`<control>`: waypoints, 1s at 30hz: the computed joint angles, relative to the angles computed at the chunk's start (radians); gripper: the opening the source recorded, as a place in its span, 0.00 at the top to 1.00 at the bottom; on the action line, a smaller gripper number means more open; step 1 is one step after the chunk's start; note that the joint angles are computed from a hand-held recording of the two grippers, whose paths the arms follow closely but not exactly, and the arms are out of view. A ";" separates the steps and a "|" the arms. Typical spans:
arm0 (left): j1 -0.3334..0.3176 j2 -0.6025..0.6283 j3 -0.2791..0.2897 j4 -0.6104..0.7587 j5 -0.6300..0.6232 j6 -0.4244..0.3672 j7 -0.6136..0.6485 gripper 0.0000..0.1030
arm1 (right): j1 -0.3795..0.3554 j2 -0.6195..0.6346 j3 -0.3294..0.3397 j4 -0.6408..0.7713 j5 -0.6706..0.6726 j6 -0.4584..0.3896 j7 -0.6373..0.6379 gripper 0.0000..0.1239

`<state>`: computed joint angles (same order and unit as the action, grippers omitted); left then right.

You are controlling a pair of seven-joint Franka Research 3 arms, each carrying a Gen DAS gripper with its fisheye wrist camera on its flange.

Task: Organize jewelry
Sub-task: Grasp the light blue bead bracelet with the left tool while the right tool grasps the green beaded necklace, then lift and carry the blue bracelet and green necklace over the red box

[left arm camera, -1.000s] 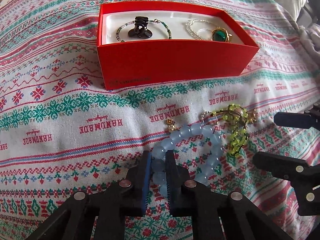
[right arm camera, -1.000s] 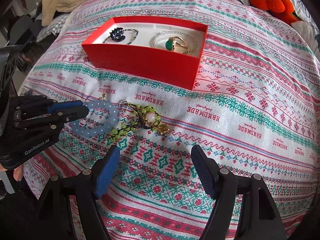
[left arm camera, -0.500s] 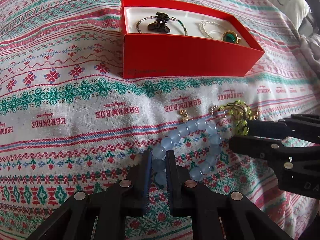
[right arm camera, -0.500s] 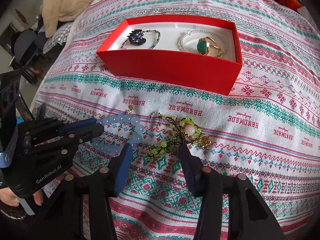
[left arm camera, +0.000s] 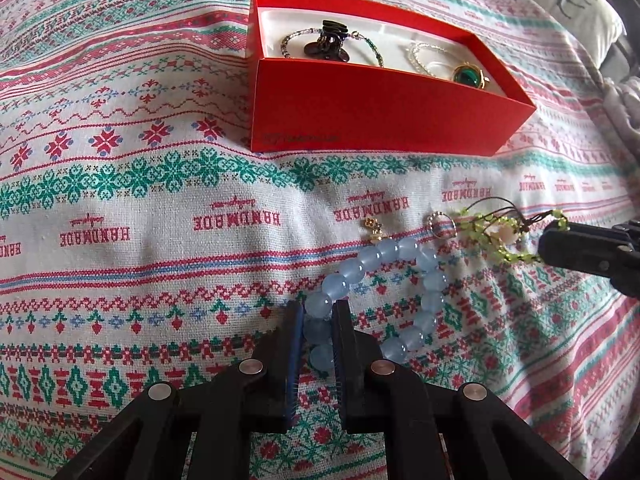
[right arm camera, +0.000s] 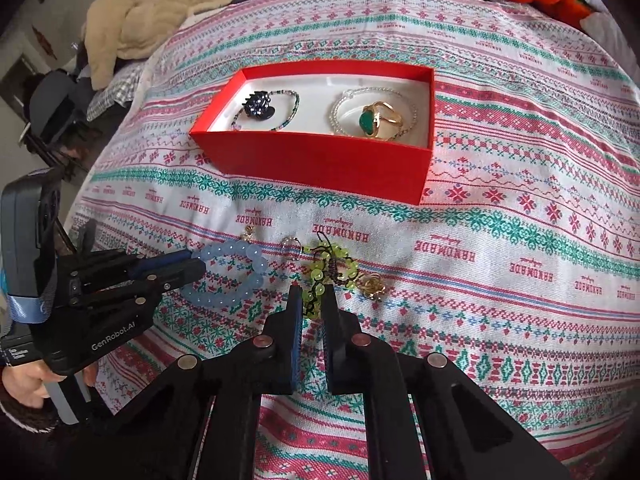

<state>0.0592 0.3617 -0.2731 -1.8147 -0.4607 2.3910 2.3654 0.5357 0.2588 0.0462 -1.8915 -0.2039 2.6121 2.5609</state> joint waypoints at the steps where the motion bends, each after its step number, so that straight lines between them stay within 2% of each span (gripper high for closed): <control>1: -0.004 0.000 0.002 0.001 0.007 0.000 -0.008 0.90 | 0.002 -0.017 -0.005 -0.019 -0.008 0.008 0.012 0.93; 13: 0.001 0.016 -0.009 0.061 -0.015 -0.073 -0.040 0.91 | -0.045 -0.150 0.013 -0.155 -0.094 0.087 0.127 0.93; 23: -0.003 -0.039 -0.011 0.047 -0.110 -0.075 0.014 0.91 | -0.084 -0.193 0.039 -0.175 -0.156 0.123 0.179 0.93; 30: -0.012 -0.049 -0.007 0.074 -0.171 -0.091 0.020 0.92 | -0.102 -0.198 0.045 -0.184 -0.130 0.179 0.174 0.93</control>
<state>0.0470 0.3130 -0.2798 -1.7407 -0.6318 2.2999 2.3856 0.4336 0.0605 0.0916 -2.0753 -0.3339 2.7906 2.7352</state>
